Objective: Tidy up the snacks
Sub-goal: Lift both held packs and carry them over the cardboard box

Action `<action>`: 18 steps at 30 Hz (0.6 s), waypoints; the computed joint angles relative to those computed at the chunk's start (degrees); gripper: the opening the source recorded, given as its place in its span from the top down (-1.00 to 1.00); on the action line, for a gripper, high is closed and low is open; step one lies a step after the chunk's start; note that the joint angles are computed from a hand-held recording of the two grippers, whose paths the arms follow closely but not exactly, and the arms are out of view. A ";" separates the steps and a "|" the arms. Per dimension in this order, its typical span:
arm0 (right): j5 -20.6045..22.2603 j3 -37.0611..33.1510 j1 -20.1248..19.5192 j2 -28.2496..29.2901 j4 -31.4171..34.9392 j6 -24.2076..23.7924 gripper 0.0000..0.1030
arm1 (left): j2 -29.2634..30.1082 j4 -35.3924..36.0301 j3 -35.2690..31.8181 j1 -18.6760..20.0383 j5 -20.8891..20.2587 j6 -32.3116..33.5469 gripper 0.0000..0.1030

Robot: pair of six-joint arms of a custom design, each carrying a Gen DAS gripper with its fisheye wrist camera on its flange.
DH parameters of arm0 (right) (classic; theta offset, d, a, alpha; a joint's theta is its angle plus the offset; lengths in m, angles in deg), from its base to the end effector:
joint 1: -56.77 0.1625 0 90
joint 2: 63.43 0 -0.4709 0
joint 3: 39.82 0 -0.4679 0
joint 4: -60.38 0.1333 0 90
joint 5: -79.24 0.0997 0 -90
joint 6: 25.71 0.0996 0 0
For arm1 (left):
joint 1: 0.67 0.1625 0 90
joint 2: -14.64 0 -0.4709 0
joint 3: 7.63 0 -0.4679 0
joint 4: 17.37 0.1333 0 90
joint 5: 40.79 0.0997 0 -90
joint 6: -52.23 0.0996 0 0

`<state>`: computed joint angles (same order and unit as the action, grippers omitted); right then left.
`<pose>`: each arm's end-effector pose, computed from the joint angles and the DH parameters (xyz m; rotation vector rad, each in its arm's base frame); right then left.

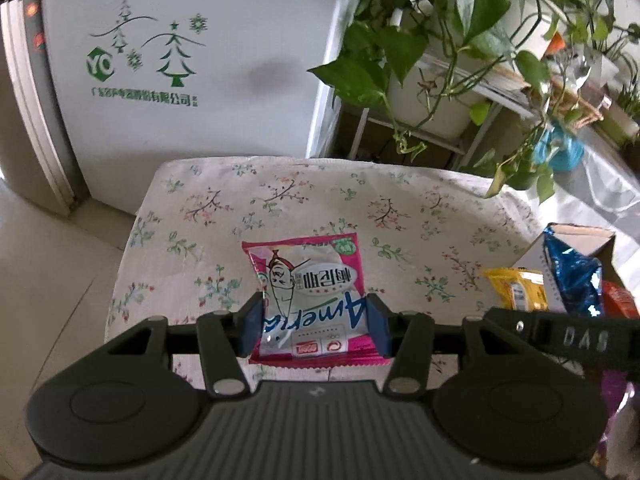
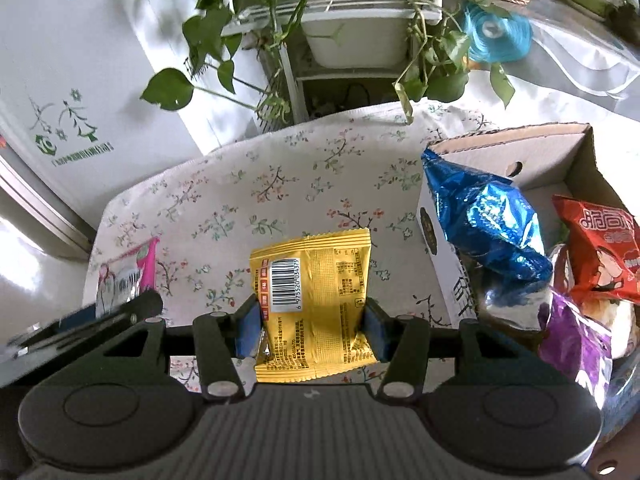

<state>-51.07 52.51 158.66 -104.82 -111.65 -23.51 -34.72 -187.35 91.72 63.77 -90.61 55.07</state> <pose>0.2266 -0.7420 0.0970 -0.0415 -2.4146 0.7714 -0.1376 -0.7455 0.1454 0.3661 2.4196 -0.8151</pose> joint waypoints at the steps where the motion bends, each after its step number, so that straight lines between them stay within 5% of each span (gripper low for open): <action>1: 0.41 0.46 0.02 -0.41 -0.37 0.20 -0.15 | -0.40 -0.54 0.63 -0.05 -0.14 -0.08 -0.01; 18: 3.77 10.09 1.53 -7.06 -8.79 -1.96 -0.15 | -6.13 -8.96 12.12 -2.32 -1.13 -0.77 -0.01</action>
